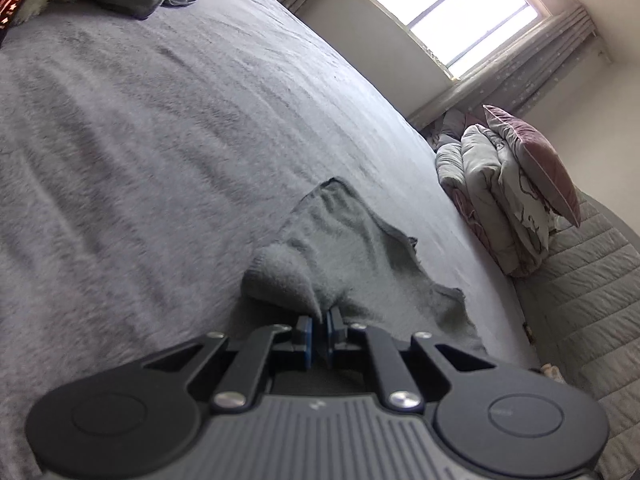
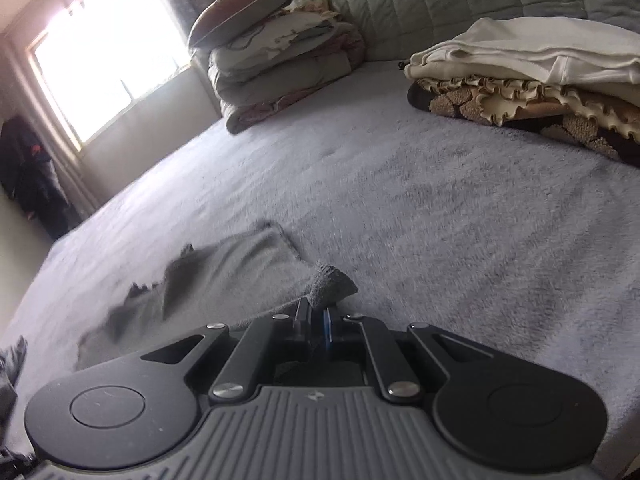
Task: Fold clothes
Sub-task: 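Open both grippers and withdraw above the folded top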
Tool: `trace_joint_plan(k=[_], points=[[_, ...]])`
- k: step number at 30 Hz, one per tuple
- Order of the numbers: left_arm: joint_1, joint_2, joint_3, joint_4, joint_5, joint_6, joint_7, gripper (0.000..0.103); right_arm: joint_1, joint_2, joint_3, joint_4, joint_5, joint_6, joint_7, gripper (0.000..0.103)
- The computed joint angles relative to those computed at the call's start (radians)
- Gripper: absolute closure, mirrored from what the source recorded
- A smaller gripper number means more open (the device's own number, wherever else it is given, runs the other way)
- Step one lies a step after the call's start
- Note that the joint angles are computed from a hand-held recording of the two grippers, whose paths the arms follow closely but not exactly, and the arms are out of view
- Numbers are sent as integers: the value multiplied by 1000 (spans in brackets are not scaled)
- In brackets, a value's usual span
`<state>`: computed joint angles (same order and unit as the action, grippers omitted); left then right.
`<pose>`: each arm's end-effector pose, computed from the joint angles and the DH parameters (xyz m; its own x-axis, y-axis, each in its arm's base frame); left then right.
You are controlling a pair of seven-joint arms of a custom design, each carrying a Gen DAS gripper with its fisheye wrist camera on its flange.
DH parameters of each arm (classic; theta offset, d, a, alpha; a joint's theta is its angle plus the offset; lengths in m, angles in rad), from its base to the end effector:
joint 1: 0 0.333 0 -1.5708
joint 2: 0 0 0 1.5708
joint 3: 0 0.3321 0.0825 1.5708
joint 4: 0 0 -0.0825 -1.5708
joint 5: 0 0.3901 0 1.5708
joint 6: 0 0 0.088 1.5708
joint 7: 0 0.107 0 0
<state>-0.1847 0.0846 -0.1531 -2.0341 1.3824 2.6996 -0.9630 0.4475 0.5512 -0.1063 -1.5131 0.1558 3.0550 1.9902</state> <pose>0.5596 -0.2297 0.4606 0.5259 -0.5500 0.6488 -0.2029 -0.8219 -0.5322 0.7171 0.2629 0.4771 0.0329 -0.9095 -0.4145 -0.6104 0.3100 -0.7289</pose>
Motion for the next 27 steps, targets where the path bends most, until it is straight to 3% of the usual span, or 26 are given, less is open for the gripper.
trace_joint_plan(k=[4,8,11,13,14,16,17,19,21,22,24,27], points=[[1,5,5,-25,87,18,-76,96,-13,20,14,-13,3,-8,-16,97],[6,-4,4,-39,199,33,-128,91,53,29,-60,-61,-44,112,-59,93],[15,-37,-2,-70,243,42,-170,84,46,13,-48,-98,0,165,-92,73],[7,-76,-20,-103,219,-32,-140,72,103,4,-119,-124,42,198,-80,64],[0,-94,-33,-117,209,-90,-127,64,165,7,-198,-132,66,210,-69,64],[-20,-114,-63,-126,211,-233,-67,61,261,25,-317,-135,105,230,-69,62],[-27,-114,-74,-120,222,-286,-31,60,291,33,-353,-133,116,239,-82,60],[-32,-92,-77,-82,255,-300,54,56,324,51,-386,-117,120,273,-127,58],[-32,-58,-70,-29,286,-260,118,56,319,59,-362,-99,103,310,-186,55],[-33,-39,-65,-2,299,-238,149,55,289,58,-313,-88,70,335,-225,53],[-33,7,-53,62,317,-170,213,55,215,53,-199,-70,-4,367,-284,52],[-37,80,-33,151,292,-78,325,55,47,51,41,-37,-143,360,-339,51]])
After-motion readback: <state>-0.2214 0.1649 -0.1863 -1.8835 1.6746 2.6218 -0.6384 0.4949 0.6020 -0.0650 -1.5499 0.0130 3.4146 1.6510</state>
